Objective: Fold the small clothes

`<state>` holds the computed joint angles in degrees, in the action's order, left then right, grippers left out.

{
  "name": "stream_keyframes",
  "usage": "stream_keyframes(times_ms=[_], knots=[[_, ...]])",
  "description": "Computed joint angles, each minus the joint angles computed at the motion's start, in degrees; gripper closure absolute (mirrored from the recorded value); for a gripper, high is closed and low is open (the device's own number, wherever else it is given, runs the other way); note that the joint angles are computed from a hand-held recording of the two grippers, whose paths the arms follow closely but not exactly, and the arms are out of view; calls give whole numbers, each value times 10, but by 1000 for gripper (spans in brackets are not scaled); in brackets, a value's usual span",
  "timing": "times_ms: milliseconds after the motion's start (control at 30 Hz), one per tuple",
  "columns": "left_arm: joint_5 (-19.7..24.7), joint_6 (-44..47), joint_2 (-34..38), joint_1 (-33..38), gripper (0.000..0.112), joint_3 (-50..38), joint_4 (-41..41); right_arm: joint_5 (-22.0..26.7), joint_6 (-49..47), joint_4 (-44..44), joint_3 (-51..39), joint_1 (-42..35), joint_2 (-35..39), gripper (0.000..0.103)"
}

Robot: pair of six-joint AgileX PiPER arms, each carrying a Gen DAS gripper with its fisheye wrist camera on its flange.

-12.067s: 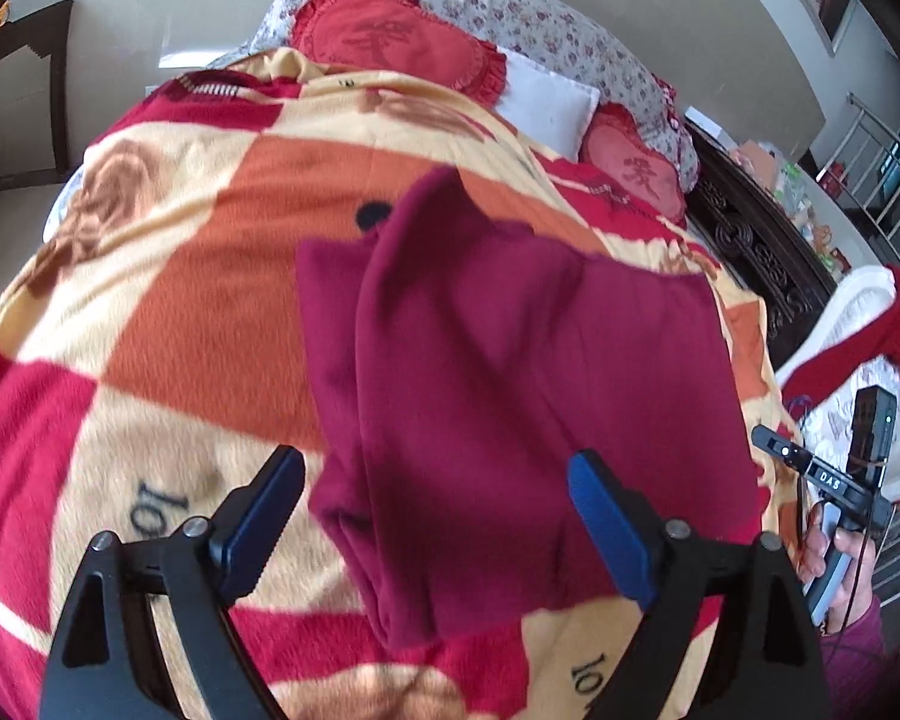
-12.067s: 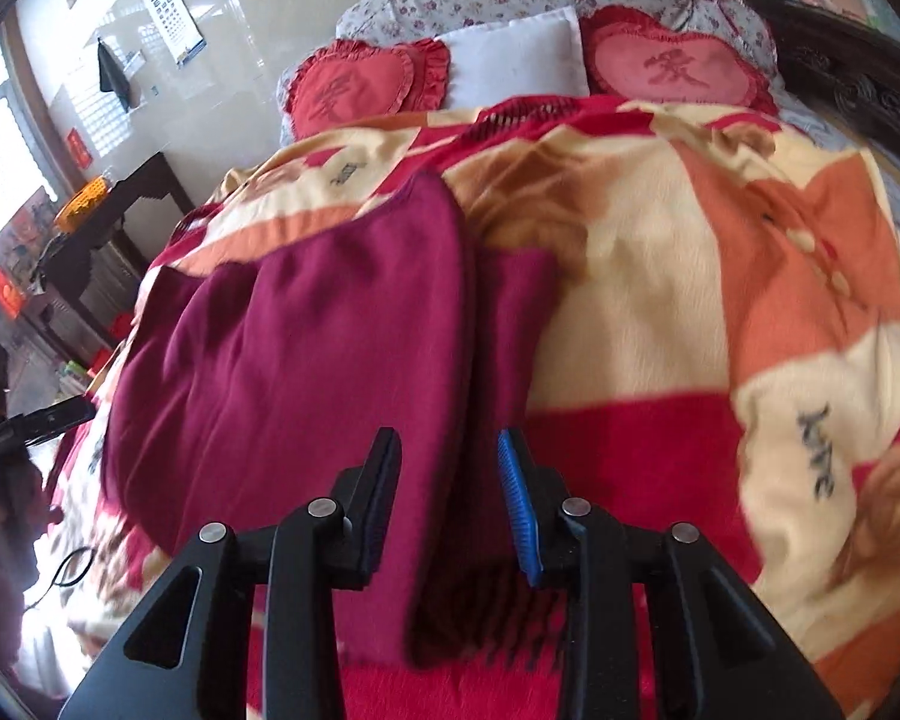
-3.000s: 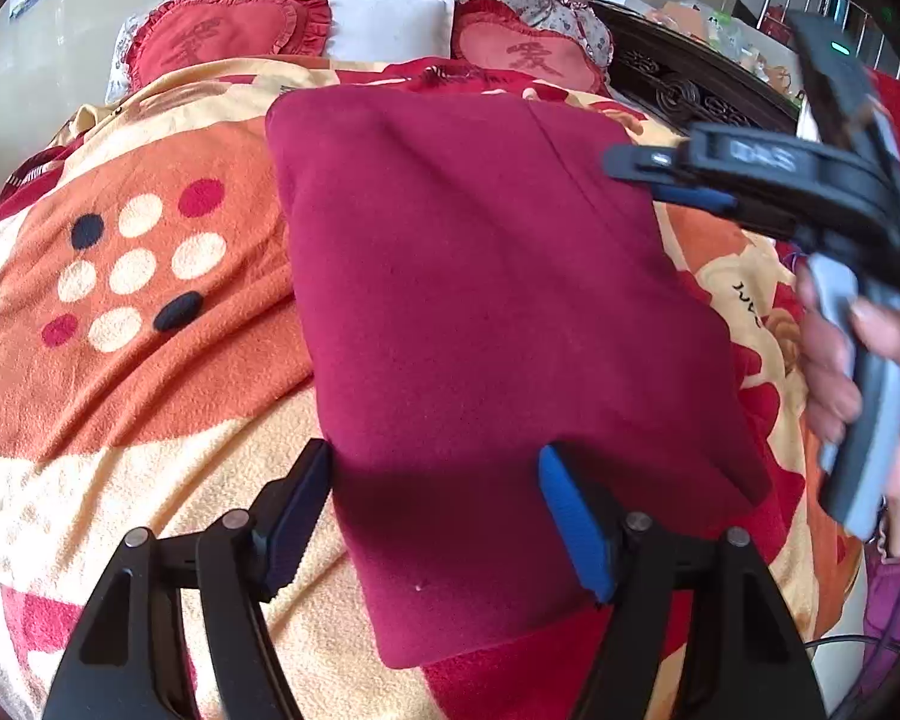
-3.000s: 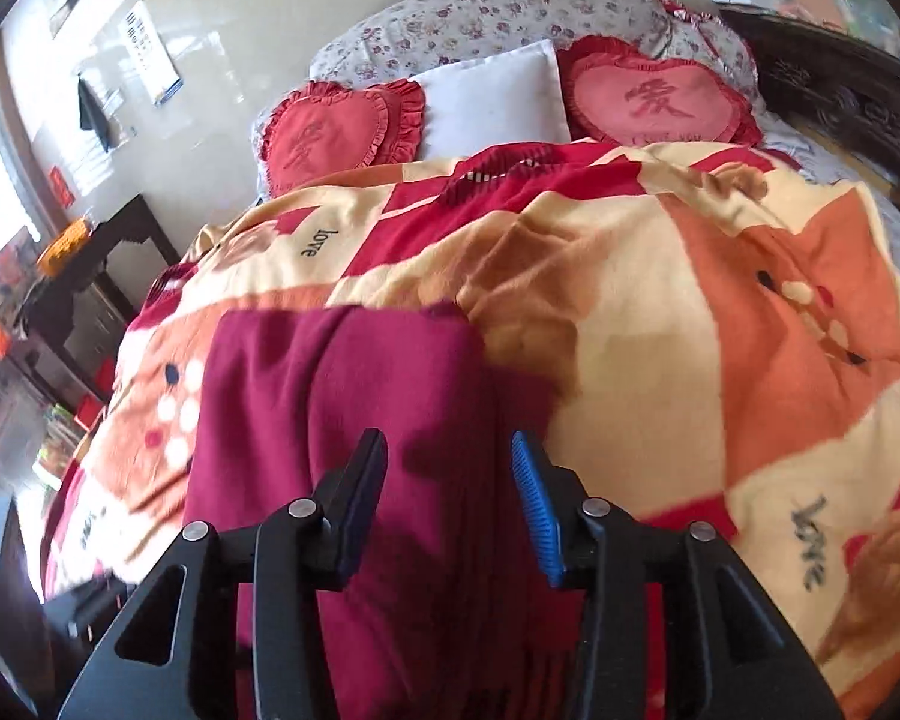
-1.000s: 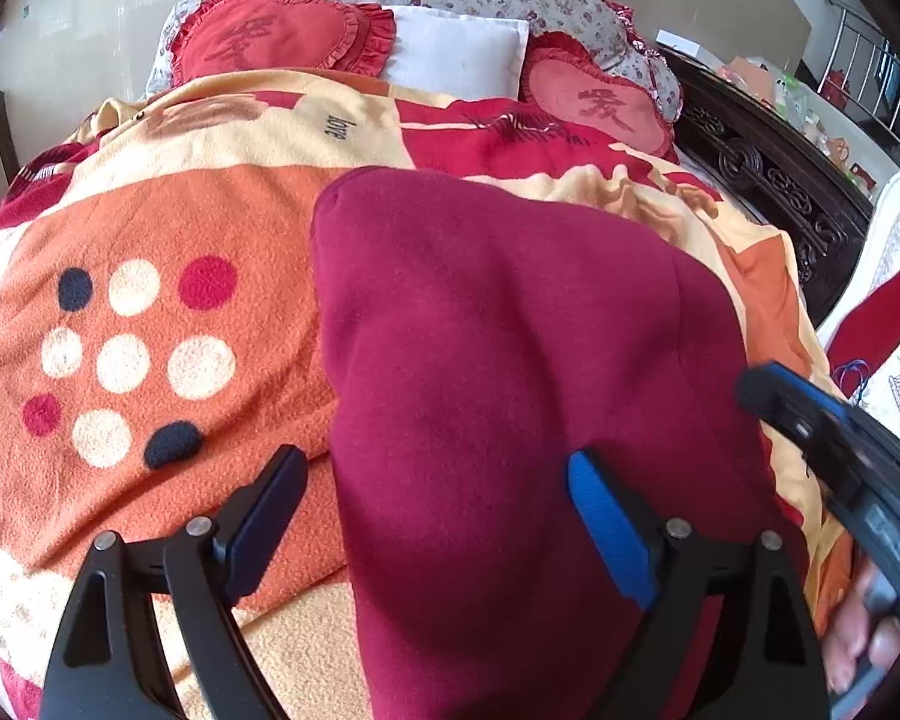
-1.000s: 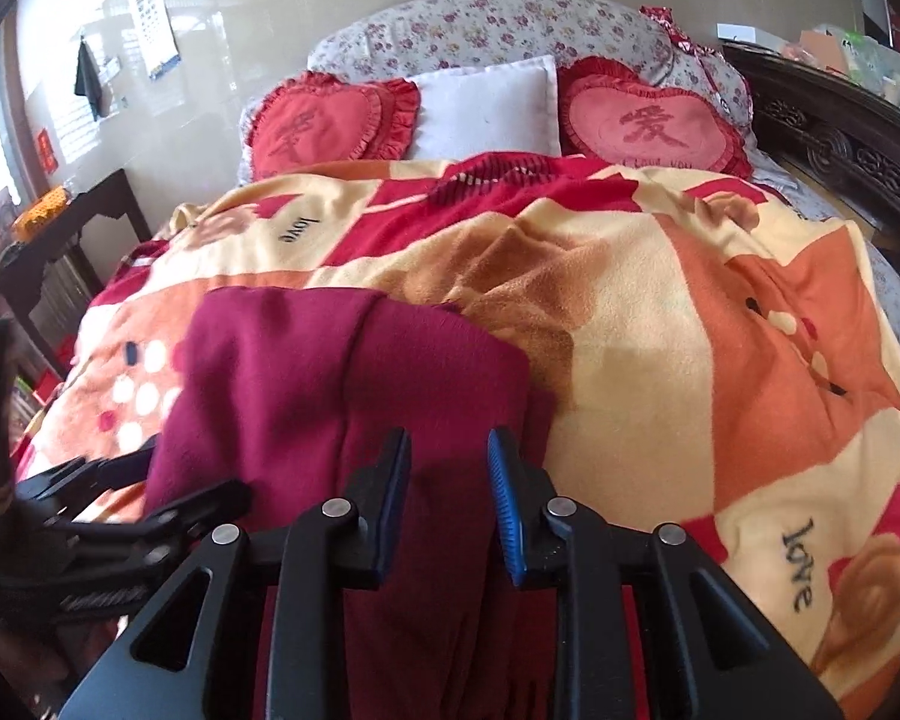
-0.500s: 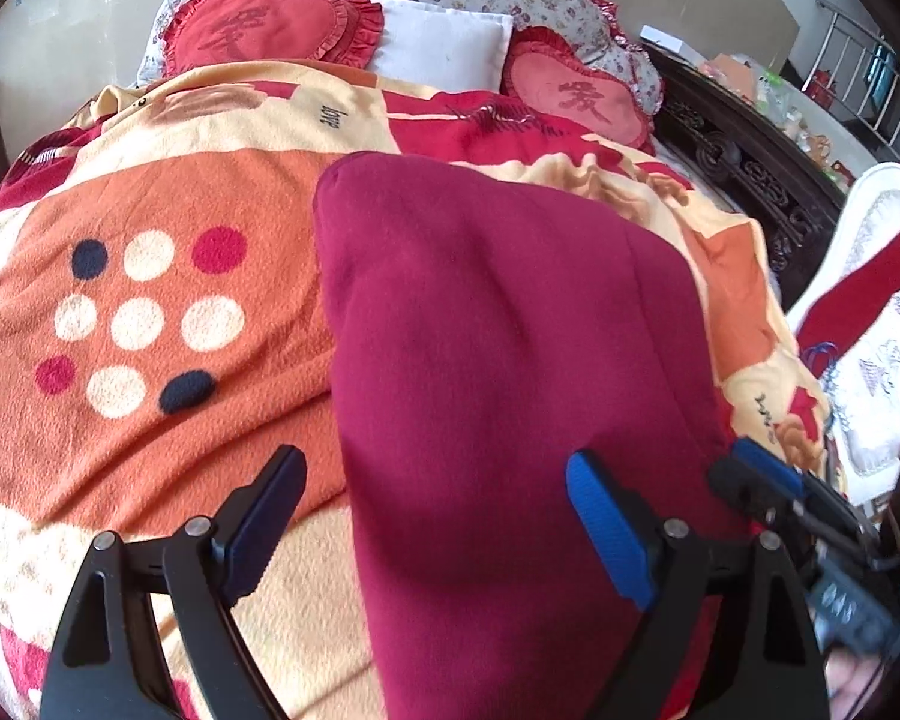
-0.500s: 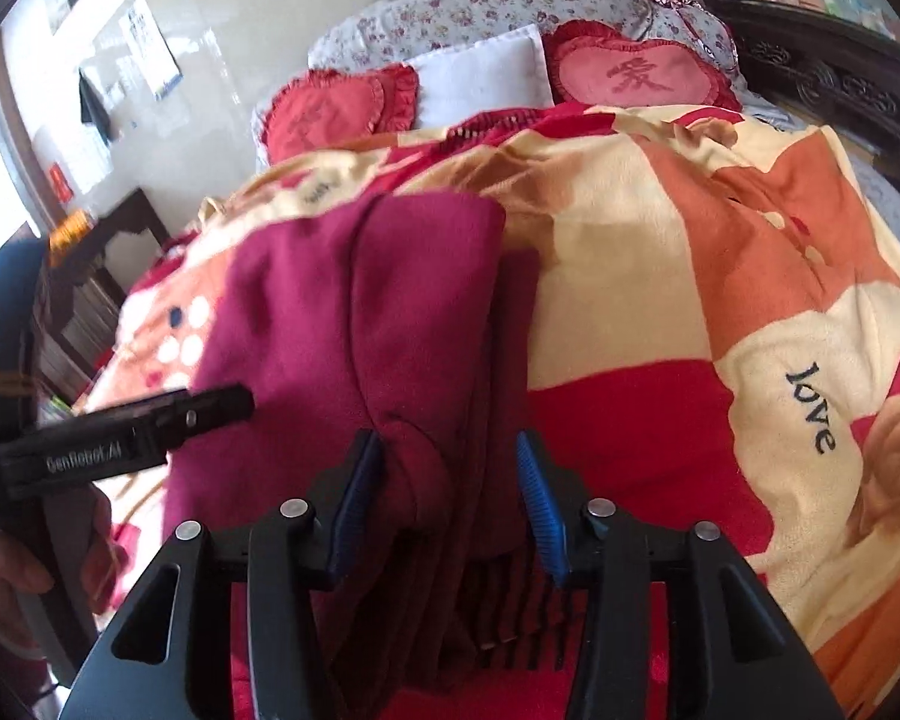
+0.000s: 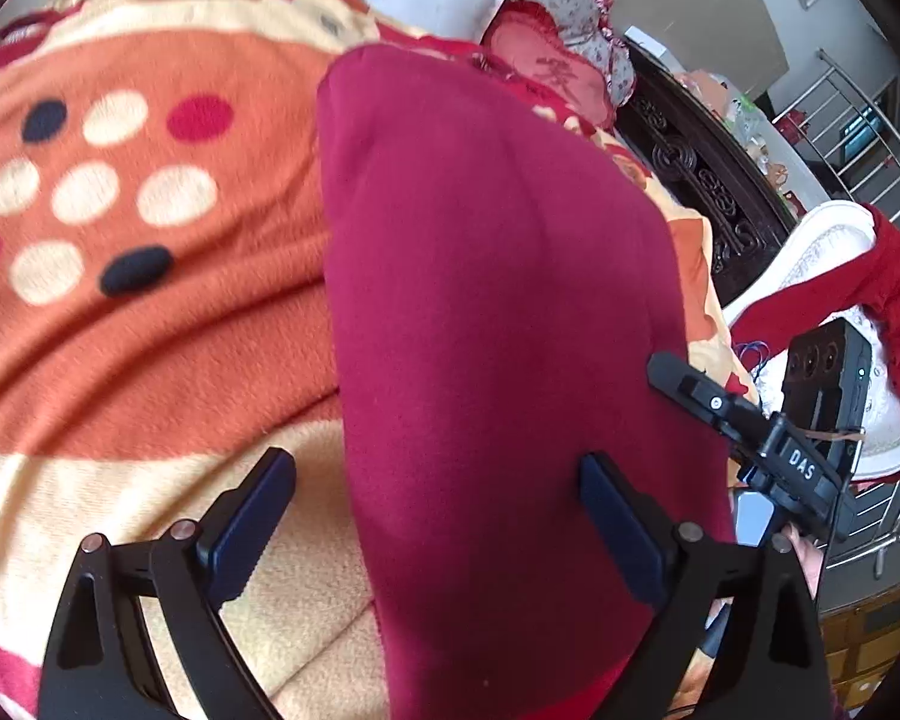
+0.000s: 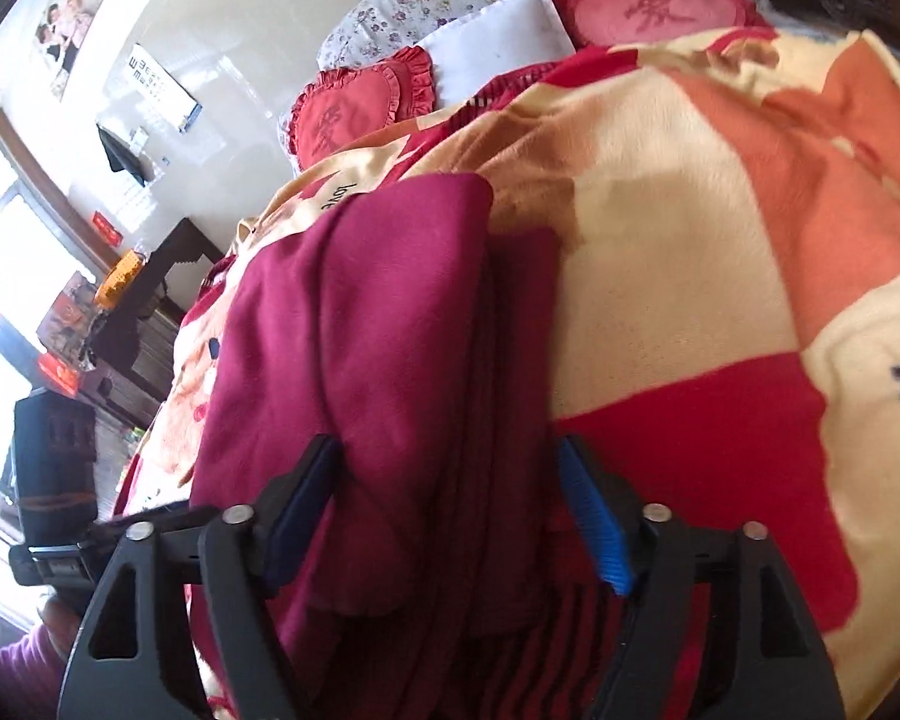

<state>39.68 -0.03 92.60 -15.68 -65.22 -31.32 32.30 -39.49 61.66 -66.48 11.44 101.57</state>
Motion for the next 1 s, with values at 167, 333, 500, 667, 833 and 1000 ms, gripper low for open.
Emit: stream_keyframes(times_ms=[167,333,500,667,833,1000], knots=[[2,29,10,-5,36,-15,-25,-15,35,-44,-14,32,-1,70],[41,-17,-42,-16,60,-27,44,27,46,-34,-16,30,-51,82],[134,-46,-169,9,59,3,74,83,95,-37,-2,46,-111,82],[173,-113,-272,-5,58,85,158,75,94,-3,65,102,-138,78],[149,-162,-320,-17,42,182,186,4,319,-268,69,213,-125,70],[156,-295,-361,-93,30,172,316,6,549,-547,55,292,-201,71]])
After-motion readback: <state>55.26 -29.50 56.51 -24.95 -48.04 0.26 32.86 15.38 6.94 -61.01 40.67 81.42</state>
